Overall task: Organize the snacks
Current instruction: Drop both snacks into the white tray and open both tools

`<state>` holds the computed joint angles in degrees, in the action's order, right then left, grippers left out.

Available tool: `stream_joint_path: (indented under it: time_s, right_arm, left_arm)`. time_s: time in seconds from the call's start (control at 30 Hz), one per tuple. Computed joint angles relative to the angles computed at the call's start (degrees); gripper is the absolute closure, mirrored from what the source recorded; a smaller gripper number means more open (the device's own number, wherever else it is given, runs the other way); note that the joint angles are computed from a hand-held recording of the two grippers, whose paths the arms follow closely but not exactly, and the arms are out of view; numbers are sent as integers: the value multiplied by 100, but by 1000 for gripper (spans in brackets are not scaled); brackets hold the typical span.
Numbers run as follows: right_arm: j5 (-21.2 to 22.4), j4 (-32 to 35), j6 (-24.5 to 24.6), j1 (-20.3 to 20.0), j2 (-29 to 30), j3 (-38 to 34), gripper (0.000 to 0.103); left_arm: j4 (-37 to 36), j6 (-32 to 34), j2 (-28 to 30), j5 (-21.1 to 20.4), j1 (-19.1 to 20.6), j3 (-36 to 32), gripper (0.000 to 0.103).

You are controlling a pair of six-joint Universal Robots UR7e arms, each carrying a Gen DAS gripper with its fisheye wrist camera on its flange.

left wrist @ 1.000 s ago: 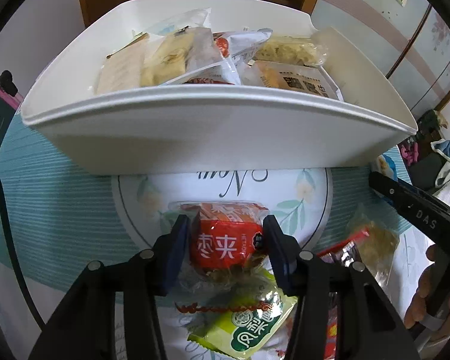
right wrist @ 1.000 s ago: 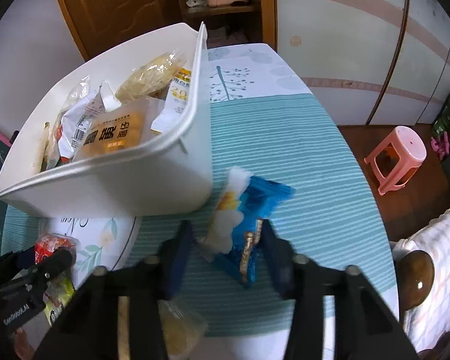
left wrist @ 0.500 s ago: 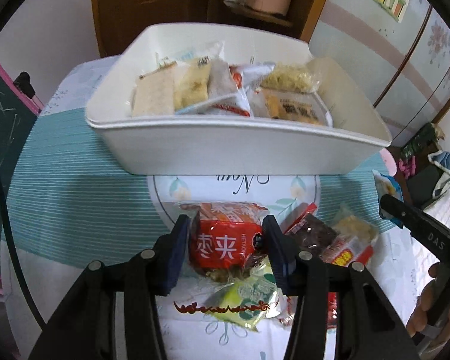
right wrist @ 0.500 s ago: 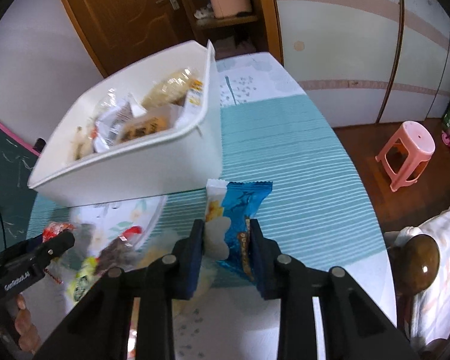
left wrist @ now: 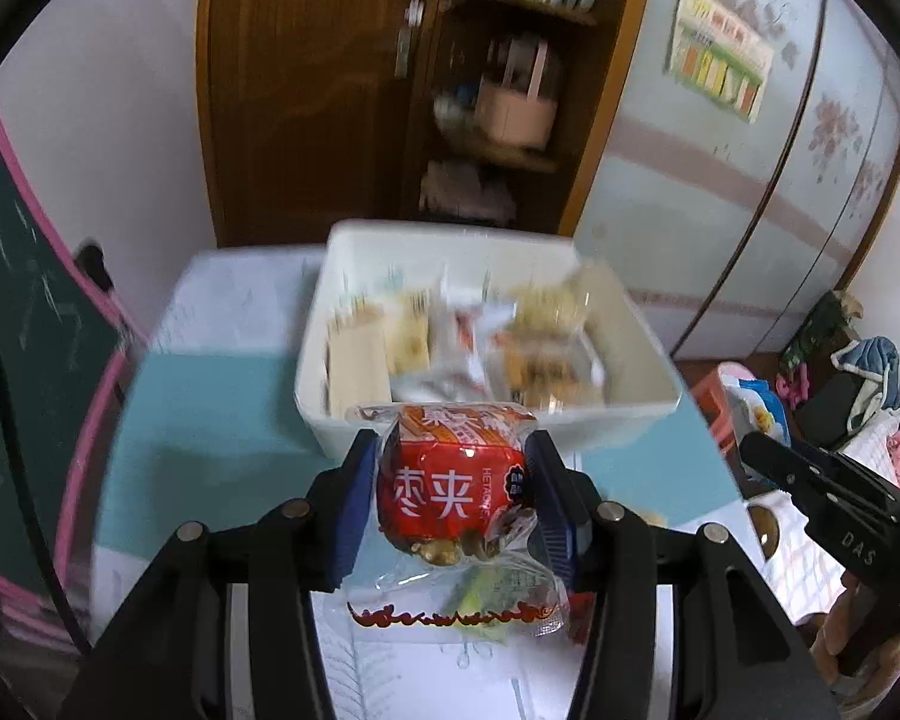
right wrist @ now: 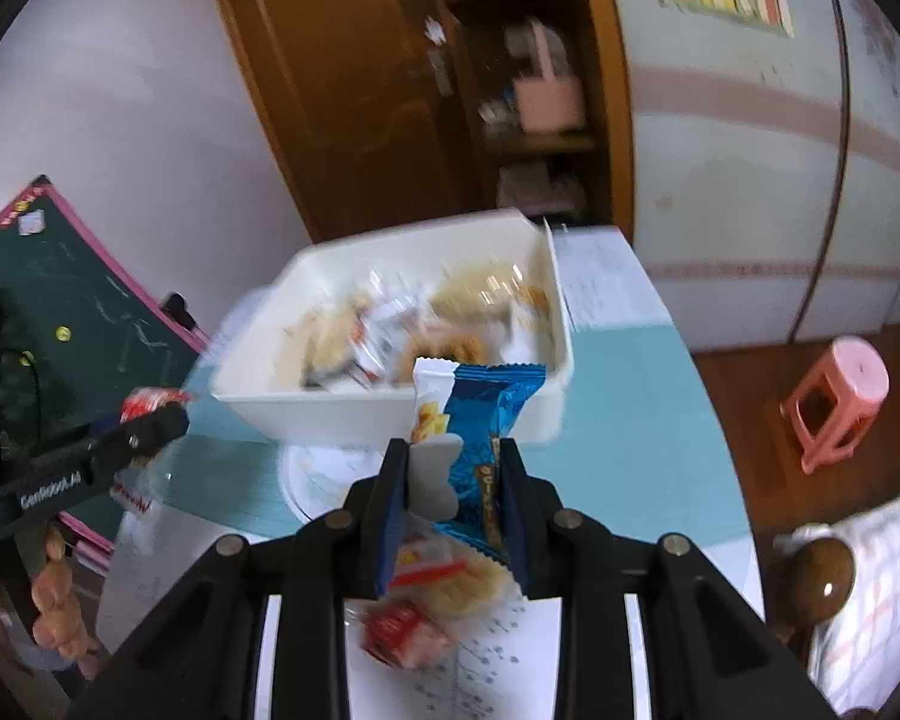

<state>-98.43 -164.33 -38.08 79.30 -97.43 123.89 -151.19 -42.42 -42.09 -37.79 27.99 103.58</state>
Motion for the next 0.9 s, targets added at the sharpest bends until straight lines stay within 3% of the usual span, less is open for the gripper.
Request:
stream_joint_path:
  time_s: [0.23, 0.5, 0.77, 0.9]
  right_arm:
    - [137, -259, -131, 728, -14, -327, 74]
    - [106, -560, -163, 1353, 536, -1065, 74]
    - [-69, -661, 65, 1376, 1147, -1625, 74]
    - [-263, -551, 221, 1279, 1523, -1921, 74]
  left_arm:
    - [-209, 942, -148, 419, -88, -436, 55]
    - [-768, 2136, 88, 775, -83, -1151, 55]
    - [-994, 2810, 586, 693, 206, -1898, 54]
    - [-728, 2768, 865, 587, 468, -2262, 54]
